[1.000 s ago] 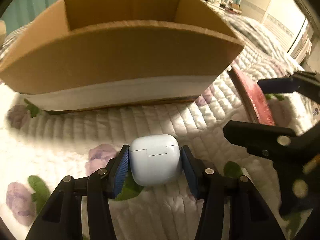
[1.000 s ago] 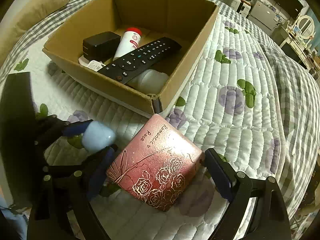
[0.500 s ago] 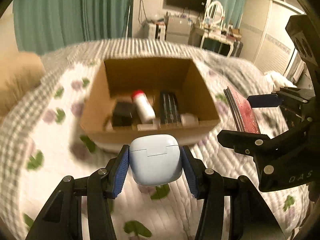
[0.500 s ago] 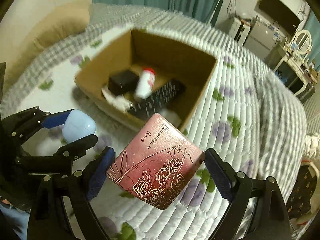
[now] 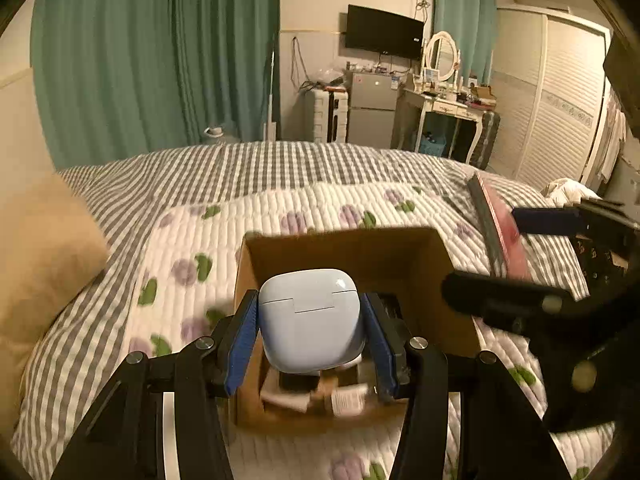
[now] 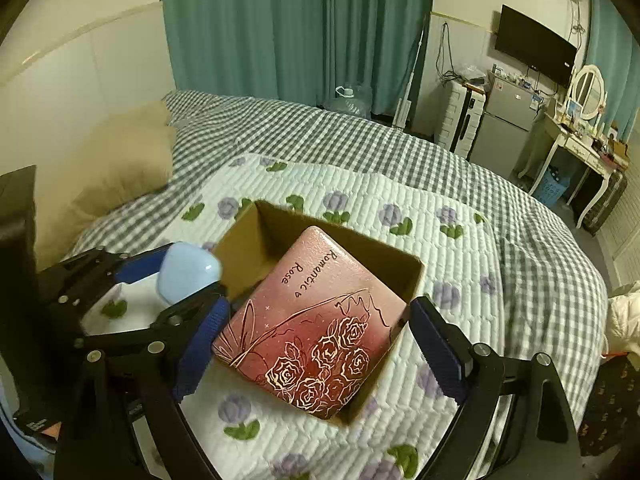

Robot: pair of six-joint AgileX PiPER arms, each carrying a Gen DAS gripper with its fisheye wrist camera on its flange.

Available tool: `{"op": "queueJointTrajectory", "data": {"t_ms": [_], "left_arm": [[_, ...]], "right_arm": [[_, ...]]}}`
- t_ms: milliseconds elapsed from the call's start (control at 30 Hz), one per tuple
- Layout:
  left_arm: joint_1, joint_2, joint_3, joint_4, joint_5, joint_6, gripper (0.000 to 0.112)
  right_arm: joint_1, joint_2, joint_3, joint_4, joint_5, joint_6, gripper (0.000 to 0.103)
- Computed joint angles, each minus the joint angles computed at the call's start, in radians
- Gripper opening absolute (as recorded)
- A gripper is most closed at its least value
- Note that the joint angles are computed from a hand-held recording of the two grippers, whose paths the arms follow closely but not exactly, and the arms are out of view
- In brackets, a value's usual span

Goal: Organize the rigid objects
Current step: 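Carry both cases over the box and release them inside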

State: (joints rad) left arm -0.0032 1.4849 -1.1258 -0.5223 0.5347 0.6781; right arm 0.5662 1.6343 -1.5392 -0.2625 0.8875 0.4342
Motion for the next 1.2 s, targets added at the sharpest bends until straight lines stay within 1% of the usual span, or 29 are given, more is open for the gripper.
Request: {"op": "queueJointTrajectory", "data": {"t_ms": [133, 300, 367, 433, 533, 667, 733, 767, 800, 833, 933, 1033, 1133, 1200], "left_arm": [[-0.016, 0.094, -0.070, 0.003, -0.018, 0.022, 0.052], [-0.032, 0.193, -0.108, -0.021, -0.034, 0.092, 0.052], [-0.042, 0.222, -0.119, 0.007, -0.041, 0.078, 0.052], [-0.058, 0.257, -0.137, 0.069, -0.042, 0.030, 0.052], [-0.076, 0.313, -0.183, 0.166, -0.004, -0.046, 0.052], [-0.090, 0.343, -0.197, 0.207, -0.014, -0.082, 0.052], [-0.082, 0.356, -0.207, 0.179, -0.004, -0.064, 0.056], [-0.078, 0.356, -0.206, 0.169, -0.004, -0.059, 0.059], [-0.077, 0.350, -0.202, 0.171, -0.008, -0.066, 0.071], [-0.074, 0.341, -0.194, 0.167, -0.019, -0.066, 0.080], [-0.061, 0.294, -0.168, 0.128, -0.024, -0.026, 0.080], [-0.055, 0.245, -0.155, 0.145, -0.017, -0.042, 0.080], [-0.038, 0.167, -0.131, 0.117, -0.006, -0.015, 0.080], [-0.033, 0.100, -0.106, 0.114, -0.017, -0.007, 0.080]], "right_arm": [[-0.038, 0.078, -0.042, 0.020, -0.018, -0.018, 0.091], [-0.092, 0.176, -0.073, 0.045, -0.043, -0.033, 0.091], [-0.111, 0.200, -0.066, 0.065, -0.057, -0.050, 0.091], [-0.132, 0.233, -0.072, 0.090, -0.068, -0.067, 0.091], [-0.150, 0.255, -0.063, 0.107, -0.091, -0.076, 0.091], [-0.170, 0.272, -0.049, 0.133, -0.139, -0.077, 0.092], [-0.183, 0.266, -0.022, 0.160, -0.186, -0.080, 0.092], [-0.184, 0.272, -0.024, 0.163, -0.192, -0.080, 0.092], [-0.182, 0.272, -0.020, 0.152, -0.195, -0.070, 0.092], [-0.179, 0.268, -0.018, 0.150, -0.195, -0.066, 0.092], [-0.160, 0.222, 0.016, 0.075, -0.207, 0.019, 0.092], [-0.151, 0.154, 0.048, 0.015, -0.200, 0.090, 0.093], [-0.132, 0.057, 0.079, -0.063, -0.166, 0.169, 0.093], [-0.106, -0.002, 0.097, -0.123, -0.139, 0.216, 0.093]]}}
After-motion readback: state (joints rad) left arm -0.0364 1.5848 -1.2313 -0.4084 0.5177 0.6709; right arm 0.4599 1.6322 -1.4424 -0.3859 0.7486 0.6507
